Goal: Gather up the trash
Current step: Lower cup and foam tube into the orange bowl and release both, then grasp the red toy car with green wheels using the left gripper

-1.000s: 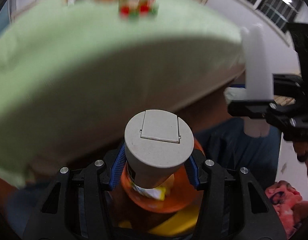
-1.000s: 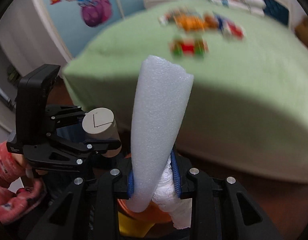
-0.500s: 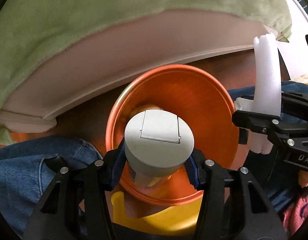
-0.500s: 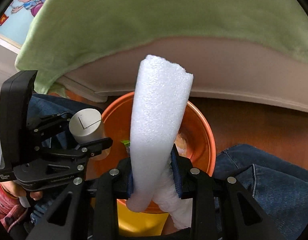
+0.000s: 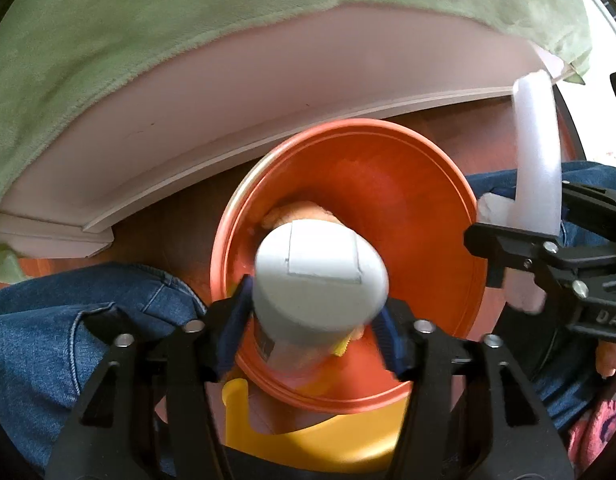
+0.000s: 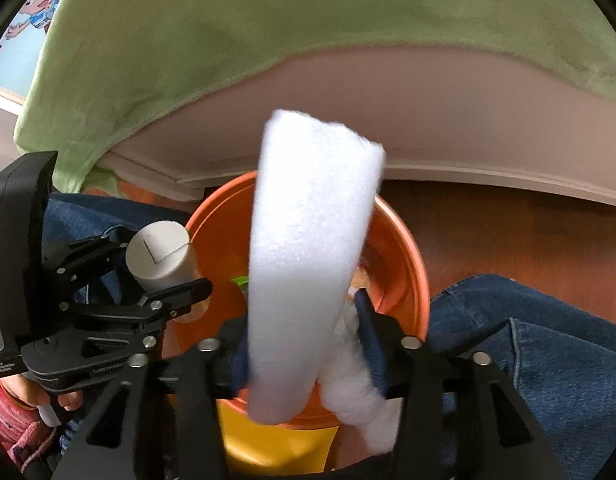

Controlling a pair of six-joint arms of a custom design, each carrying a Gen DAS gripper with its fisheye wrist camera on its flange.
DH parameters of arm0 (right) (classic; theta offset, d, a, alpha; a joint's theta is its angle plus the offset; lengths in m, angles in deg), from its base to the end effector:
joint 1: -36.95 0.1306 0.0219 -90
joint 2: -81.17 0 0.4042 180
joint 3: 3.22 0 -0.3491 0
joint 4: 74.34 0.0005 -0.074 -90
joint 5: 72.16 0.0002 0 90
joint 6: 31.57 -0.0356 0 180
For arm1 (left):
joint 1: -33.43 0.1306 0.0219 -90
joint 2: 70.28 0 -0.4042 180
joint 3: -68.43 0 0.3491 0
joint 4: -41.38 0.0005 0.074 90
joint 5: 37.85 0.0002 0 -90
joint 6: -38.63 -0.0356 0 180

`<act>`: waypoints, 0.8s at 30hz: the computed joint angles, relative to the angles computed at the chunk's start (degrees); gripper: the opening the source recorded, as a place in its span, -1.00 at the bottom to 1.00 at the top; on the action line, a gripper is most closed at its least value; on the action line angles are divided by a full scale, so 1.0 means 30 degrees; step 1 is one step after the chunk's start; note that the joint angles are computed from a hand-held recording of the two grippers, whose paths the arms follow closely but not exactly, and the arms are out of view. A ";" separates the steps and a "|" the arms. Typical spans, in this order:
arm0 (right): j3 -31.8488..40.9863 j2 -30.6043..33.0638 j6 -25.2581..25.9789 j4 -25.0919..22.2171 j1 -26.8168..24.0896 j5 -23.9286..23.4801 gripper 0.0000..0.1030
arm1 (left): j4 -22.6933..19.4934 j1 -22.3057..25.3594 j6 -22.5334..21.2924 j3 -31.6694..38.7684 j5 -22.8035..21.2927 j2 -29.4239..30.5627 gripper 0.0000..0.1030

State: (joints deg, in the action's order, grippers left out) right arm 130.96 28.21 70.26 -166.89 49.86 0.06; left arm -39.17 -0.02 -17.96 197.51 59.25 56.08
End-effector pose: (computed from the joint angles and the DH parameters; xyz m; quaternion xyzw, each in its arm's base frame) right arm 0.6022 0.1487 0.3891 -0.2175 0.9630 0.1548 0.0381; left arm 0.5255 -0.3531 0.3658 0.0069 0.9925 -0.1097 0.0544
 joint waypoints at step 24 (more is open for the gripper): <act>0.0064 -0.0164 -0.0488 0.0228 -0.0296 -0.0248 0.44 | 0.0421 0.0181 0.0773 -0.0552 -0.0351 -0.0482 0.52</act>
State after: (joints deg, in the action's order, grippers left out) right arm 131.15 27.71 68.80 -166.20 48.97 -0.68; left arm -37.91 0.52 -15.64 195.86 58.20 54.64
